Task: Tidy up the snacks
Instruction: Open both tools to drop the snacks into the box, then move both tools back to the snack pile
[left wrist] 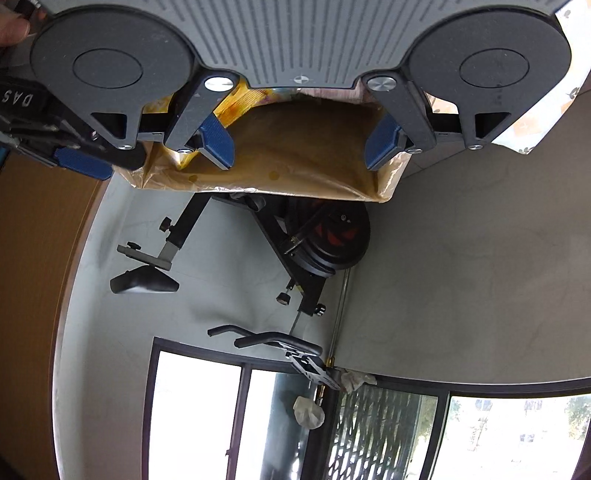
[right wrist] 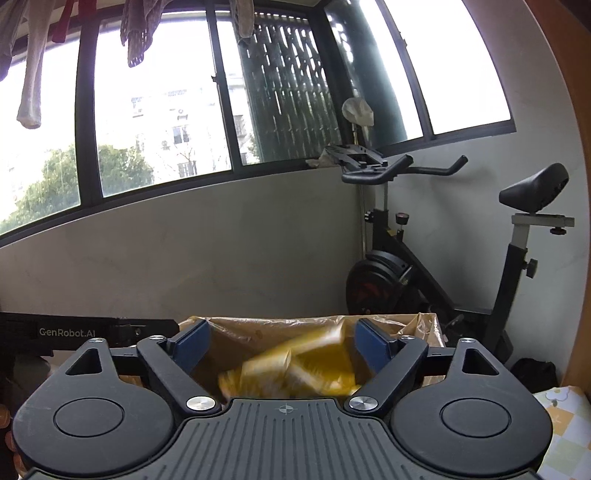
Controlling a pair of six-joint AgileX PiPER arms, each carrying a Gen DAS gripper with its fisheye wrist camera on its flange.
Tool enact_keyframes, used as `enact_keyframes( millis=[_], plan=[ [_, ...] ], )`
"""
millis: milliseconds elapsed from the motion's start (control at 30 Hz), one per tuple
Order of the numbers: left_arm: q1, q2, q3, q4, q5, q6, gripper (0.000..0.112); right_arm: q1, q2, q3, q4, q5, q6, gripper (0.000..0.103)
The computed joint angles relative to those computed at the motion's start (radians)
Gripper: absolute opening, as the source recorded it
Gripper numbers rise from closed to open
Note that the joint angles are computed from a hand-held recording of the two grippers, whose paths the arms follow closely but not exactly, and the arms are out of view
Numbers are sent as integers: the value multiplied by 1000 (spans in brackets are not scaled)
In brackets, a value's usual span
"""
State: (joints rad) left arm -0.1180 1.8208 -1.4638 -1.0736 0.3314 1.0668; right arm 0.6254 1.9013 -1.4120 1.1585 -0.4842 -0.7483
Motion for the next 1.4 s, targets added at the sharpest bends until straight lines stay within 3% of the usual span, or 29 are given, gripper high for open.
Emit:
enact_keyframes(
  millis=[300,533,700,800,900,1233,1400],
  plan=[
    [108,-124,164,-100,100,168,80,81,-67,65,107,-74,-97,87],
    [270,-257,345,-116,218,231,80,258,-137,202,130,-281,-66,86],
    [372,-339,535,-239,265,407,80,396,-128,286,147,-448,30,86],
    [399,-358,629,-284,273,506,80,451,-106,324,170,-495,97,85],
    [423,-345,690,-290,290,558,80,478,-84,350,216,-490,133,79],
    [422,-253,800,-311,220,745,80,524,-2,415,288,-431,291,79],
    [405,-229,834,-320,224,875,80,533,58,411,298,-369,361,78]
  ],
)
